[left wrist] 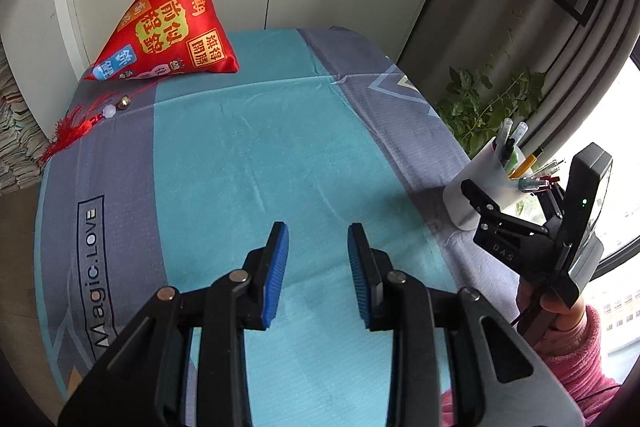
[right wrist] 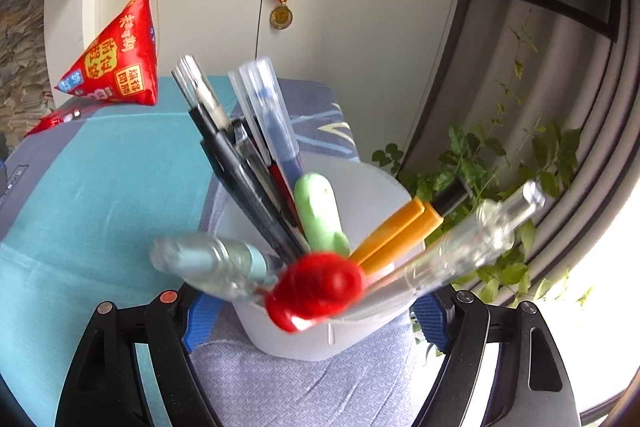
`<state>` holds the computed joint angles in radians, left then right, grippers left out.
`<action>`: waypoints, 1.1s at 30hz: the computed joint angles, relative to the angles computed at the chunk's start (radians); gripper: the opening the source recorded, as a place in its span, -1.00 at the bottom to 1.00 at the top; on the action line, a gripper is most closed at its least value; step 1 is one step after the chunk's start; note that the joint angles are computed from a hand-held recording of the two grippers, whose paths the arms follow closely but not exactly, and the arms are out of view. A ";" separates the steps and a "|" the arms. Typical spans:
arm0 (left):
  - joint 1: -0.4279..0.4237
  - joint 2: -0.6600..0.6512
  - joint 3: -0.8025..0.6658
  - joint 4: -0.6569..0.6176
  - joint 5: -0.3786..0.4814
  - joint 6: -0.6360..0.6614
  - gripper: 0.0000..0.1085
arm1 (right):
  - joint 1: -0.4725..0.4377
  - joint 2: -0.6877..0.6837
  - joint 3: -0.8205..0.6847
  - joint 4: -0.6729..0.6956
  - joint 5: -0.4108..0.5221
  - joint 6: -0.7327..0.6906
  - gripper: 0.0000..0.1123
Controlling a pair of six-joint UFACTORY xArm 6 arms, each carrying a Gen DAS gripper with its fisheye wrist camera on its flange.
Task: Organize stationery
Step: 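Withdraw the open left tool from the cup, then lower the cup onto the bedspread with the right tool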
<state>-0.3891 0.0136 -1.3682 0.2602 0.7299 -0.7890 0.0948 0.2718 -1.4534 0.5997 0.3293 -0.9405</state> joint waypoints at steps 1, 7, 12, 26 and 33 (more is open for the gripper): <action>0.004 -0.009 0.014 -0.005 -0.008 0.004 -0.48 | 0.002 0.003 -0.006 -0.018 -0.003 0.016 0.45; 0.028 -0.041 0.080 -0.036 -0.032 0.022 -0.47 | -0.016 0.014 -0.059 0.024 0.076 0.047 0.44; 0.041 -0.064 0.123 -0.064 -0.060 0.036 -0.47 | -0.029 0.037 -0.103 -0.011 0.123 0.130 0.25; 0.046 -0.164 0.231 0.158 -0.015 -0.142 -0.45 | 0.056 0.011 -0.114 0.087 0.136 0.003 0.25; 0.070 -0.276 0.337 0.278 0.035 -0.267 -0.32 | 0.159 0.035 -0.168 0.060 0.173 -0.018 0.25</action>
<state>-0.3191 -0.2620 -1.0312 0.5384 0.7648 -1.0564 0.2539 0.3065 -1.6213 0.6601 0.5023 -0.9581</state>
